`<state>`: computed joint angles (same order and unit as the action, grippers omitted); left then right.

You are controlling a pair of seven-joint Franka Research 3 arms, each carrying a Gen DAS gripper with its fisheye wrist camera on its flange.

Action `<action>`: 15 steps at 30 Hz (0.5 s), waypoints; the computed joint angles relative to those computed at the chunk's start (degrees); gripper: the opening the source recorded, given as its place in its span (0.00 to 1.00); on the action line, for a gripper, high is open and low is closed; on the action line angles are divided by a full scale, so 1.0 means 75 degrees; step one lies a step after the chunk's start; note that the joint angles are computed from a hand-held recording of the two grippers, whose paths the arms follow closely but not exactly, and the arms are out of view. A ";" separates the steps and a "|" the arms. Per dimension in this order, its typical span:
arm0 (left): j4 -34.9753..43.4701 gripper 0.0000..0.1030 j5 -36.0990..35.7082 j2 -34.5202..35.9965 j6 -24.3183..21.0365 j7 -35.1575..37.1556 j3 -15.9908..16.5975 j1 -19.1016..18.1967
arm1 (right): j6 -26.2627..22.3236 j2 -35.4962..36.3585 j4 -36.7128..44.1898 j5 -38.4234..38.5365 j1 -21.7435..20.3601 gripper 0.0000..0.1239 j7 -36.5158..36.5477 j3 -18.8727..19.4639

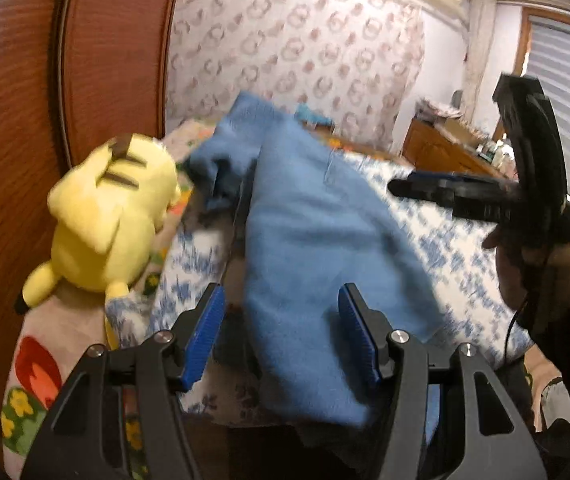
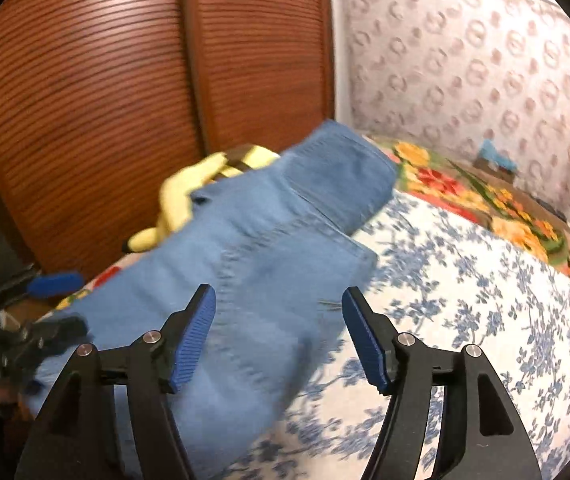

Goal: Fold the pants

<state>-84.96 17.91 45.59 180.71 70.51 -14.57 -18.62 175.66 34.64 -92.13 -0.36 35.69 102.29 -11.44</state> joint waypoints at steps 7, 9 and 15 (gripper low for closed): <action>0.0071 0.57 -0.0366 0.0611 -0.0005 0.0480 -0.1216 0.0908 | -0.0826 0.0961 0.1329 0.0587 -0.1032 0.59 -0.0278 0.0951; 0.0079 0.58 -0.0453 0.0795 0.0011 0.0661 -0.1703 0.1268 | -0.1138 0.1242 0.1729 0.0722 -0.1207 0.60 -0.0354 0.1139; 0.0060 0.62 -0.0579 0.1050 0.0070 0.1018 -0.2350 0.1741 | -0.1579 0.1663 0.2193 0.1135 -0.1527 0.63 -0.0428 0.1554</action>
